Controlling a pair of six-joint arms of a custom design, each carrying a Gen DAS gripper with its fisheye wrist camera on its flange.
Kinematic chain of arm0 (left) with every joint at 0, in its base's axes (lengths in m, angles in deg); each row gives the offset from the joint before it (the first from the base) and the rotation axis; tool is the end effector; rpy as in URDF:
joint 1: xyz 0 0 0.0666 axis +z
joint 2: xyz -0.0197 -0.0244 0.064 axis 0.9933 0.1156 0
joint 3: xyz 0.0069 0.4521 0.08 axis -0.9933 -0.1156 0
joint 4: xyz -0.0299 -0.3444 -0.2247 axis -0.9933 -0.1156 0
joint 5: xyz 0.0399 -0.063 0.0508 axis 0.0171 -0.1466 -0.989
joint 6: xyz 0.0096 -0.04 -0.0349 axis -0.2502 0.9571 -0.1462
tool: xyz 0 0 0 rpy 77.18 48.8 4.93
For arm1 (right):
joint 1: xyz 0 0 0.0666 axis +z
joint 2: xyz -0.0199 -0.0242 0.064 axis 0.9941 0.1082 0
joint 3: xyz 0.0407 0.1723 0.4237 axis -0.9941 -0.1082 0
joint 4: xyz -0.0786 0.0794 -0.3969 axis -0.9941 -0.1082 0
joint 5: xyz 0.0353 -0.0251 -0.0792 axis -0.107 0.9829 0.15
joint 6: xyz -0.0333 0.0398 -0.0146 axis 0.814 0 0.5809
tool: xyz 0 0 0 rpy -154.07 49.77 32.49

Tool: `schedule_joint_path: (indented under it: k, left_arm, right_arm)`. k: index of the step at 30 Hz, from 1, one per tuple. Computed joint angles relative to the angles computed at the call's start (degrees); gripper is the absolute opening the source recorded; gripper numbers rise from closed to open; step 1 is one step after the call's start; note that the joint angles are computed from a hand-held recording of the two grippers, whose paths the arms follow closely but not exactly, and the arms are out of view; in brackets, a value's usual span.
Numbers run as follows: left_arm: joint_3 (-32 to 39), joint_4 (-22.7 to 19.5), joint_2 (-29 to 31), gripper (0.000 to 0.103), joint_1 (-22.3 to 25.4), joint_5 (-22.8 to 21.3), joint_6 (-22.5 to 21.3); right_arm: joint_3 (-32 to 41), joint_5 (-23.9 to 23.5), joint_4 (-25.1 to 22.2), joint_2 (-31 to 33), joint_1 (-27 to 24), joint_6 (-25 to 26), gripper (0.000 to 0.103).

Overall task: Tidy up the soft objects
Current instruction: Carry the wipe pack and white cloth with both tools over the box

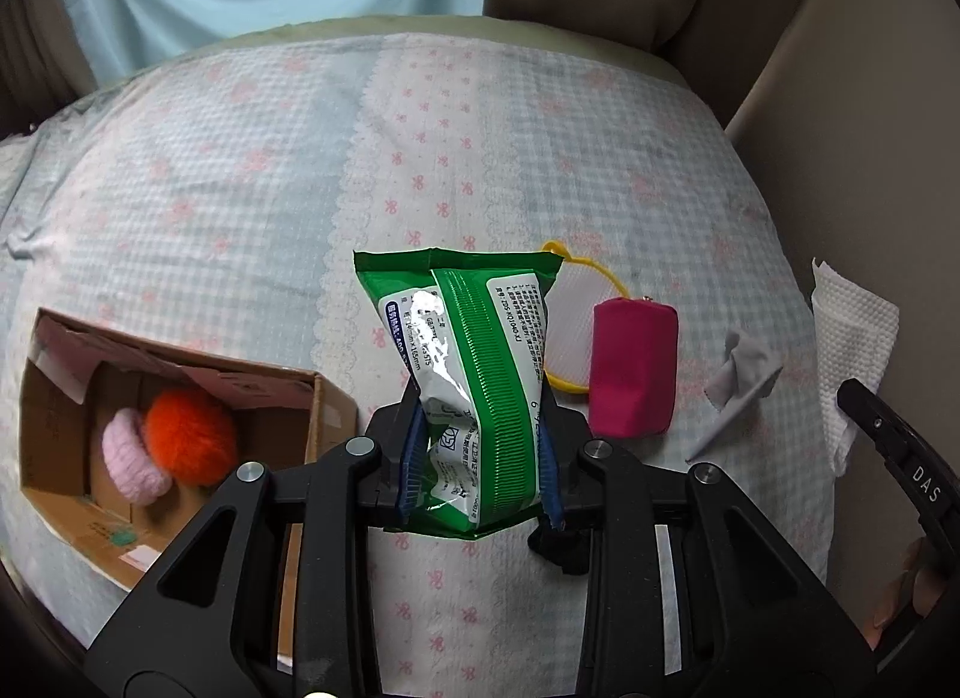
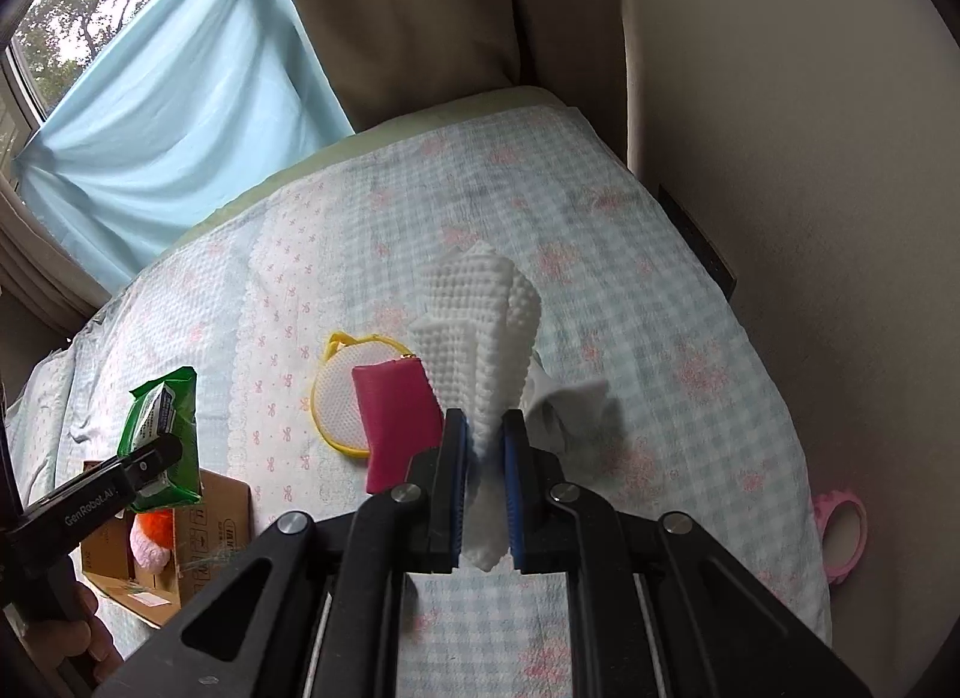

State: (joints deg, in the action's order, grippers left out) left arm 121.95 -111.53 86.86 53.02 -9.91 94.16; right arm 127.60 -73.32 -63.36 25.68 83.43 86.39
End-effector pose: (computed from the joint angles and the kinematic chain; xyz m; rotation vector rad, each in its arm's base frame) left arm 0.4574 -0.2556 0.4934 -0.5888 2.5857 -0.0298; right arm 0.5151 0.0081 0.4879 -0.2453 2.5663 0.3986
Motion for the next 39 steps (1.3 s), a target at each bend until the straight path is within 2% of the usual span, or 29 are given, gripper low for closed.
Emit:
schedule_joint_path:
  k: [8,14,23,28,30,33,39]
  left_arm:
    - [1.3,-4.6,-5.8,0.027,-1.6,-2.7,2.9]
    - [1.5,-9.2,-10.6,0.027,-2.6,-5.4,6.0]
    - [-2.1,-17.3,-19.8,0.027,-1.5,-8.4,10.6]
    - [-7.3,-19.0,-26.5,0.027,2.3,-6.1,10.9]
    - [-9.6,-19.2,-29.2,0.027,4.7,-4.4,9.5]
    - [-12.6,-19.3,-32.6,0.027,9.6,-1.3,4.9]
    - [-18.0,-17.2,-37.2,0.027,23.1,7.5,-9.2]
  right_arm:
    - [3.3,-1.9,-4.7,-3.9,1.8,1.5,0.011]
    - [4.6,-3.2,-8.3,-6.7,5.7,2.9,0.011]
    - [3.7,-4.7,-10.4,-10.5,16.5,2.0,0.011]
    - [3.5,-3.0,-11.5,-10.8,24.0,-0.4,0.011]
    - [3.3,-1.7,-11.6,-10.8,27.3,-2.2,0.011]
    - [2.9,0.3,-11.5,-10.5,32.0,-6.2,0.011]
    - [1.9,4.9,-11.2,-8.8,40.0,-14.6,0.011]
